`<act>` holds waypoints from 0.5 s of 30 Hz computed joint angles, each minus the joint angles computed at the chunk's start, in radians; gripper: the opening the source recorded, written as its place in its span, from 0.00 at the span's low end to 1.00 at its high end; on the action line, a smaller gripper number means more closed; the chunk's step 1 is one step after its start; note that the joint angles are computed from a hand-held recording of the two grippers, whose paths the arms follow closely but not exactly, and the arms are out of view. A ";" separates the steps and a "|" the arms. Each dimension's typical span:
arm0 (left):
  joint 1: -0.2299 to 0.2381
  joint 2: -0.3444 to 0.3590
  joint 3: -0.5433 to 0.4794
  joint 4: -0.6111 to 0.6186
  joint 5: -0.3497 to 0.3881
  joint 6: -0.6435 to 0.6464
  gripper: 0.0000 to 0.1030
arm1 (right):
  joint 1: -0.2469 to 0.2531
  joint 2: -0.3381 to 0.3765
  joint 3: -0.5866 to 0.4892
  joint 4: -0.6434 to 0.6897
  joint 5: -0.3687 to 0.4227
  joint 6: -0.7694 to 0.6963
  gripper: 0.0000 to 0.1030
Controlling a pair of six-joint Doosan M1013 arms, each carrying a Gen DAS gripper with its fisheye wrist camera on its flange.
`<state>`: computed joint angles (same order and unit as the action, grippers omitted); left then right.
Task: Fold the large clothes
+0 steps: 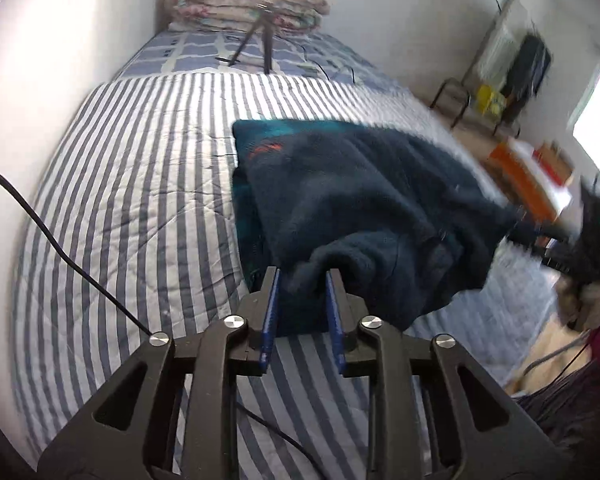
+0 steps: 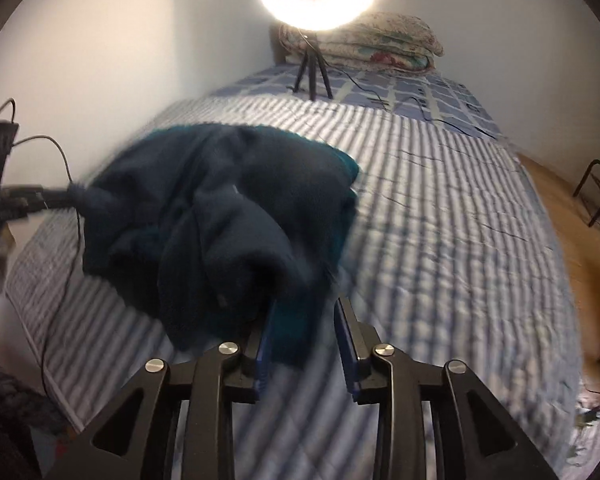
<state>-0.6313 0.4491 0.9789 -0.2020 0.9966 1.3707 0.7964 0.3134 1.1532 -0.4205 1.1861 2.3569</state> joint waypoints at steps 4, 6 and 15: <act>0.057 -0.032 0.064 -0.208 -0.106 -0.132 0.65 | -0.020 -0.067 0.064 0.038 -0.097 0.110 0.57; 0.087 -0.020 0.081 -0.365 -0.127 -0.191 0.65 | -0.040 -0.098 0.106 0.075 -0.205 0.190 0.68; 0.086 0.065 0.018 -0.405 -0.039 -0.355 0.51 | -0.141 -0.105 0.227 0.422 -0.525 0.357 0.68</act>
